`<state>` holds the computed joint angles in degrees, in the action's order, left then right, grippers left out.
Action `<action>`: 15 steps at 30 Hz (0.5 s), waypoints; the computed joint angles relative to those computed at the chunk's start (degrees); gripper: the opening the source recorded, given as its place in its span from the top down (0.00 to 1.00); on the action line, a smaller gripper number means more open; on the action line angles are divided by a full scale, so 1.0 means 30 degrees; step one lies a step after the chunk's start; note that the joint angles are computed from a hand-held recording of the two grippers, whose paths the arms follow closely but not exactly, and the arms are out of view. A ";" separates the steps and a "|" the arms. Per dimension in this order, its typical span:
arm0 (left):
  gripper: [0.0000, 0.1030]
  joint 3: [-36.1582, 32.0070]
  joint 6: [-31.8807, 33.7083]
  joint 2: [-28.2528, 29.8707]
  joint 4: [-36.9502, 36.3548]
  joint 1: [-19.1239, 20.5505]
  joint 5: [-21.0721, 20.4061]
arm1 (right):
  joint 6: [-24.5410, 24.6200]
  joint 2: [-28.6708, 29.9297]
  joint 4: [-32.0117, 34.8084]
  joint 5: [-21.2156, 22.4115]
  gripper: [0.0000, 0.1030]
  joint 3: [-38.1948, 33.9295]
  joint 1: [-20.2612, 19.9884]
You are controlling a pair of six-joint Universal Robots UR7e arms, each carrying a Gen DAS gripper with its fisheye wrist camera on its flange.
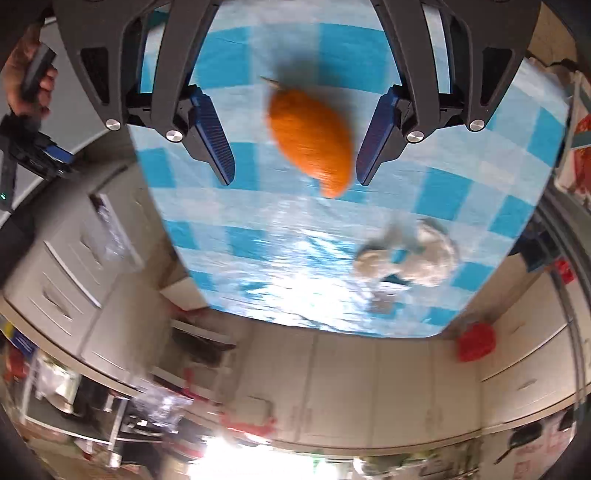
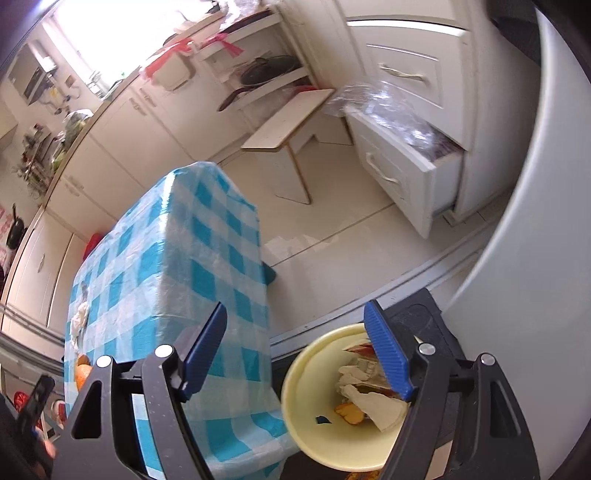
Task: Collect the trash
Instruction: 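Move both tools back over the table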
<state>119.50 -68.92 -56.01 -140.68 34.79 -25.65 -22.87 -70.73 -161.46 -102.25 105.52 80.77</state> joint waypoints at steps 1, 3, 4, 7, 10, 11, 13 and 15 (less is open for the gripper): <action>0.37 0.0312 -0.0898 -0.0936 0.1403 0.0421 0.0260 | -0.0267 0.0146 0.0019 0.0092 0.28 0.0077 0.0299; 0.35 0.0507 -0.2089 -0.2259 0.4142 0.1331 0.0828 | -0.0999 0.0512 0.0084 0.0243 0.27 0.0263 0.0988; 0.34 0.0458 -0.1881 -0.2695 0.4764 0.1902 0.0867 | -0.1391 0.0687 0.0101 0.0315 0.26 0.0410 0.1335; 0.34 0.0231 -0.1037 -0.3265 0.5463 0.3374 0.1118 | -0.2668 0.1264 0.0422 0.0732 0.24 0.0800 0.2331; 0.34 -0.0130 0.1938 -0.2856 0.3464 0.4568 0.1361 | -0.3941 0.1905 0.0750 0.1153 0.22 0.1221 0.3172; 0.33 -0.0424 0.3017 -0.2497 0.2993 0.4835 0.1479 | -0.4301 0.2133 0.0853 0.1189 0.22 0.1348 0.3479; 0.32 -0.0964 0.4881 -0.1921 0.2555 0.5170 0.1753 | -0.4906 0.2475 0.1087 0.1416 0.22 0.1604 0.3940; 0.30 -0.1324 0.6294 -0.1542 0.1653 0.5467 0.1851 | -0.5358 0.2812 0.1065 0.1506 0.22 0.1872 0.4363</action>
